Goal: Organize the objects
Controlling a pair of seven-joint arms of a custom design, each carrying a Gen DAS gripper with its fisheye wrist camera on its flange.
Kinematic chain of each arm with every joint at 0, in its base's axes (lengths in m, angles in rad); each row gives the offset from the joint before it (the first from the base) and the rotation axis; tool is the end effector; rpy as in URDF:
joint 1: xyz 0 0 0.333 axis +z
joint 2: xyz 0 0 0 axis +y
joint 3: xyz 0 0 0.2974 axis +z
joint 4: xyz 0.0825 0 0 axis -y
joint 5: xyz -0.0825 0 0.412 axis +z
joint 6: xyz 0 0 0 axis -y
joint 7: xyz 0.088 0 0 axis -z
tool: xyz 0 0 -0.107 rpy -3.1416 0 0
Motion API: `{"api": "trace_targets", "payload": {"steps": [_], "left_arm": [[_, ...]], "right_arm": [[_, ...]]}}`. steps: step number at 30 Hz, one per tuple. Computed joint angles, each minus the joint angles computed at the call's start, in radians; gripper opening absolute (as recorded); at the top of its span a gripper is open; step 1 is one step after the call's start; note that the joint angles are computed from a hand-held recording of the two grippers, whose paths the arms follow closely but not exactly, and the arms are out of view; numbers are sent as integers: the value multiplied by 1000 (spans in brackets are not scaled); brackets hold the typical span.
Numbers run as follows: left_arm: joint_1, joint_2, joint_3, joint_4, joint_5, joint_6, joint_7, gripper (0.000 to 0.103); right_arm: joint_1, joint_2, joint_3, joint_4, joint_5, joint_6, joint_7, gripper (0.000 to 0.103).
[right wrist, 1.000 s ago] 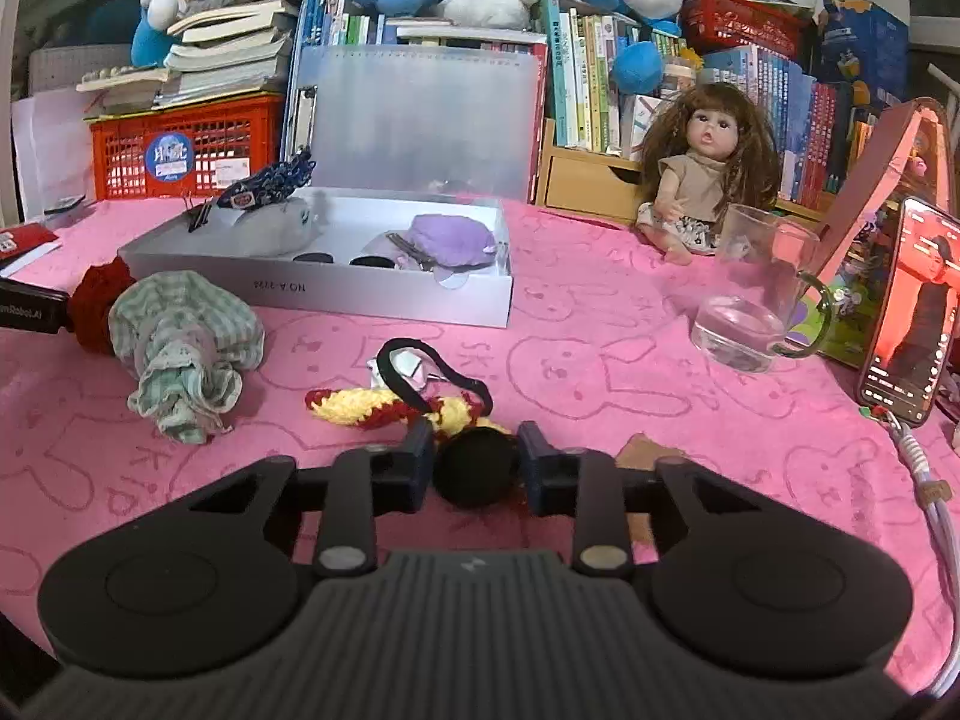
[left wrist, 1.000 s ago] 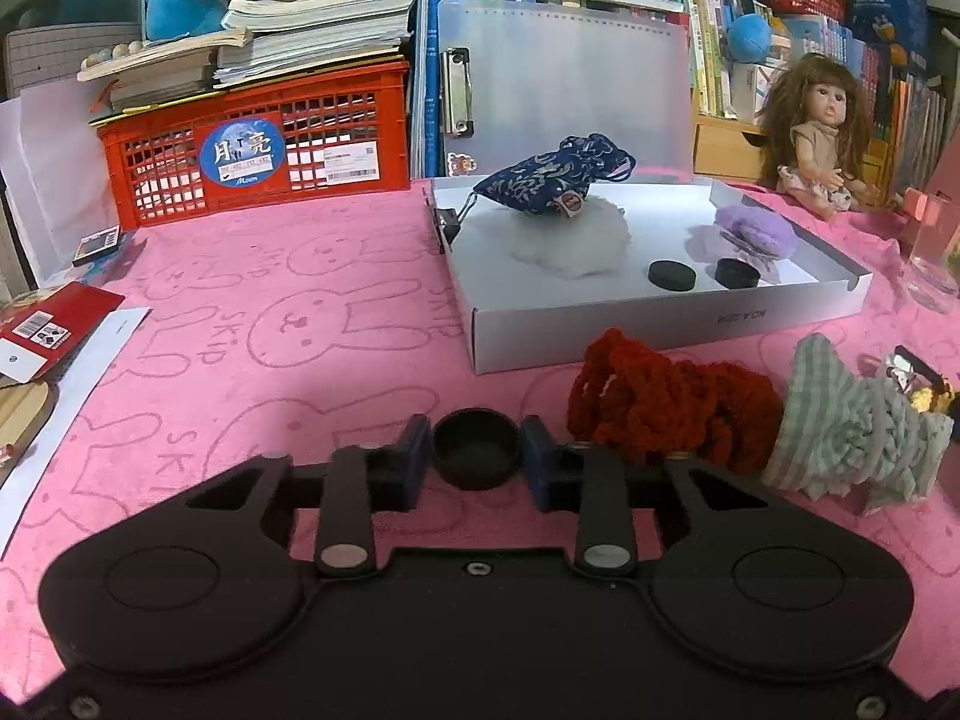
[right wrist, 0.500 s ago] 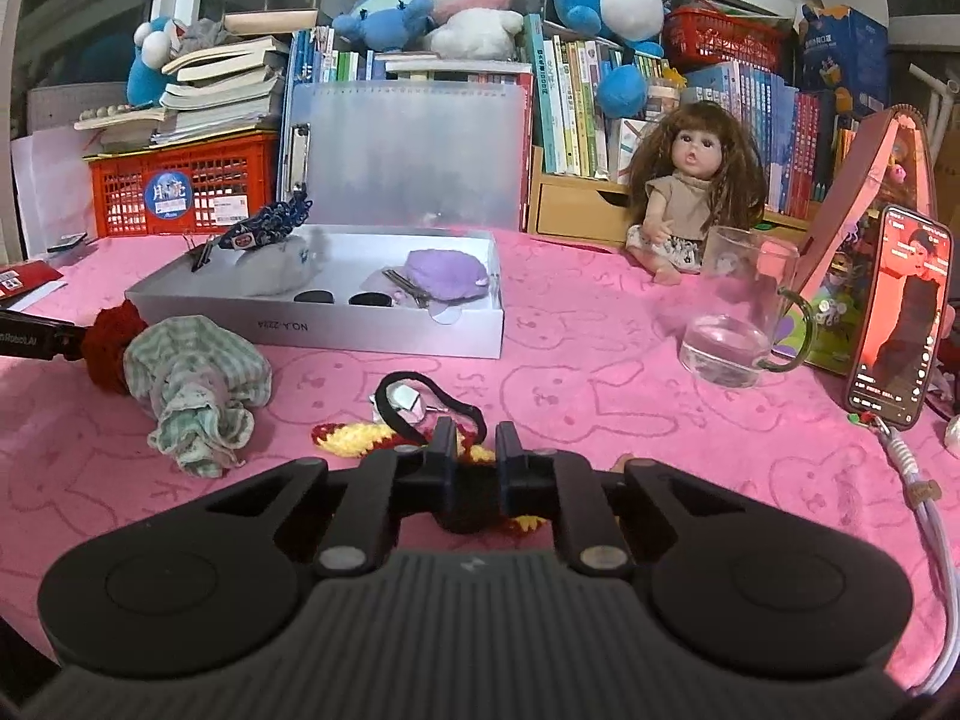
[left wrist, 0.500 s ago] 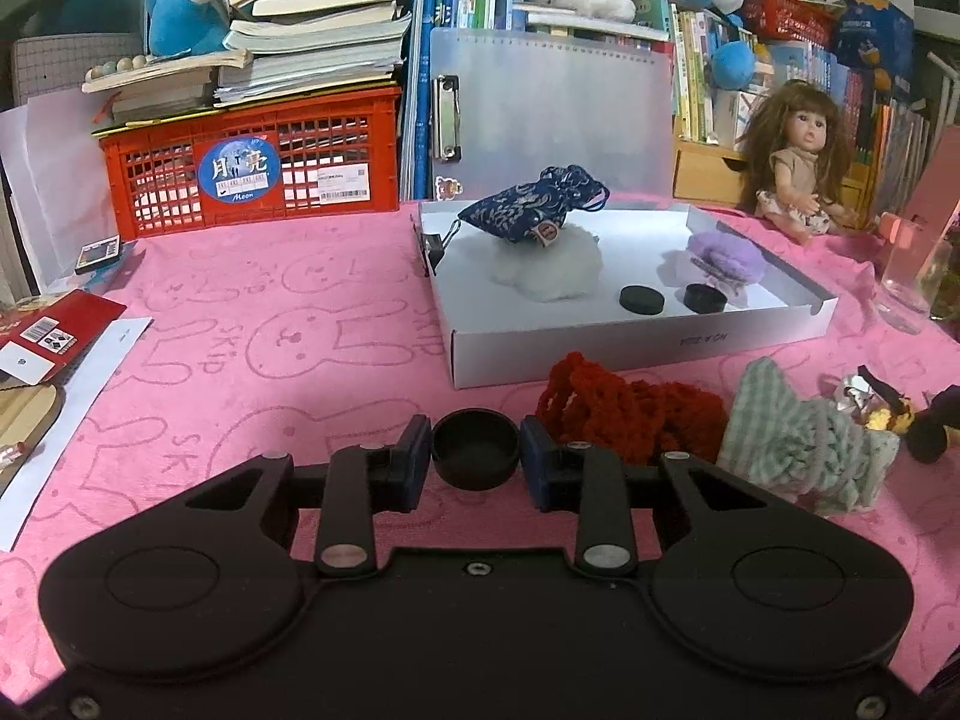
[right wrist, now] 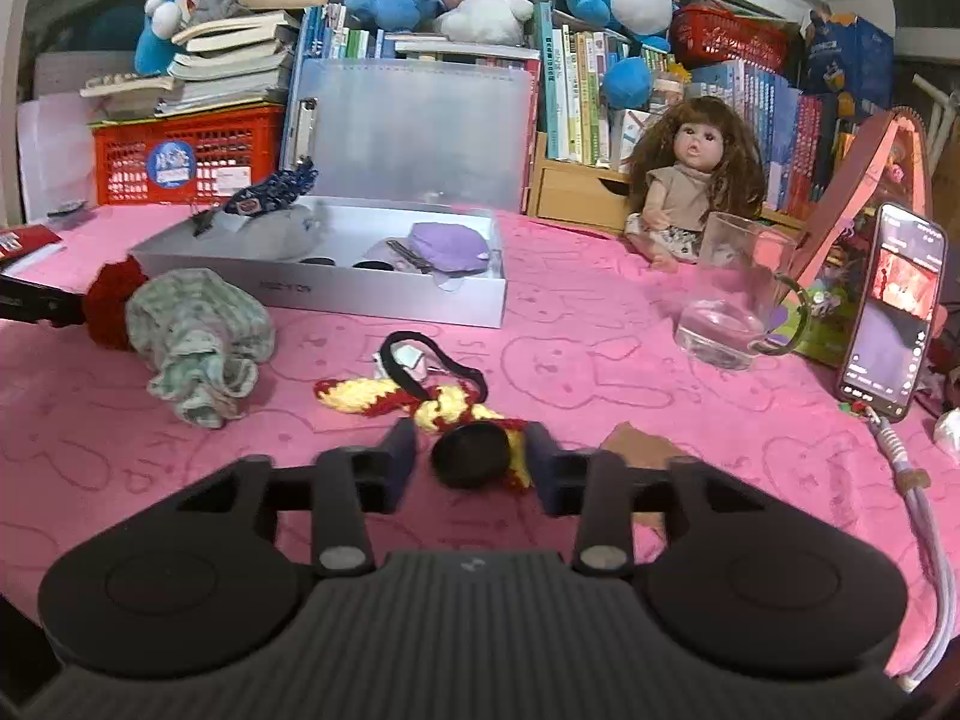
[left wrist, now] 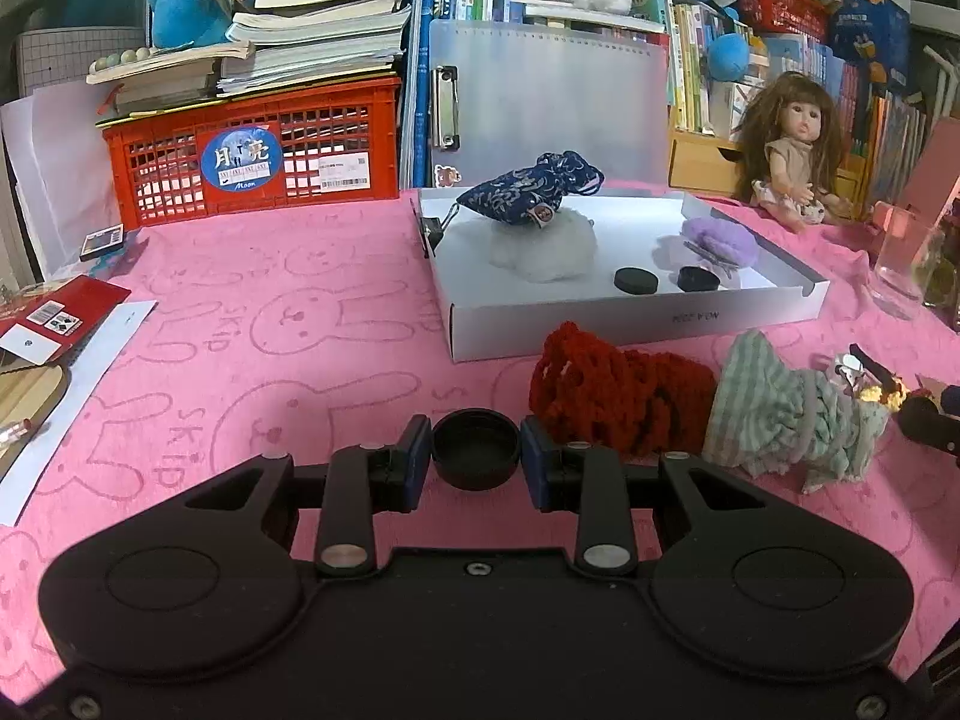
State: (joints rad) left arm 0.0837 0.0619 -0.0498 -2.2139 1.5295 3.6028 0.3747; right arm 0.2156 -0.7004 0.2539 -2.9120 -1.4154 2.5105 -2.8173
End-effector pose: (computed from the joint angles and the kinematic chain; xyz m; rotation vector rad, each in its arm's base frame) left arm 0.5185 -0.1086 0.3883 -1.2286 2.1070 -1.1253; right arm 0.3286 0.1541 0.3444 -1.3712 1.8842 -1.2373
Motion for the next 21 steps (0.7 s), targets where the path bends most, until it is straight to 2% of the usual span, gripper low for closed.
{"api": "trace_targets", "payload": {"steps": [6,7,9,12,21], "left_arm": [[-2,4,-1,5,20,-4,-26,30],[-3,4,-1,7,24,-4,-30,30],[-4,3,-1,6,22,-6,-27,30],[-5,2,-1,4,19,-6,-26,30],[-4,-8,-2,0,11,3,-29,30]], "right_arm": [[-6,40,-3,21,-9,-3,-22,63],[-4,46,-3,25,-9,-7,-28,60],[-2,56,-5,30,-8,-13,-35,43],[-4,71,-11,37,-15,-18,-38,36],[4,37,-17,28,-30,-14,-12,36]]}}
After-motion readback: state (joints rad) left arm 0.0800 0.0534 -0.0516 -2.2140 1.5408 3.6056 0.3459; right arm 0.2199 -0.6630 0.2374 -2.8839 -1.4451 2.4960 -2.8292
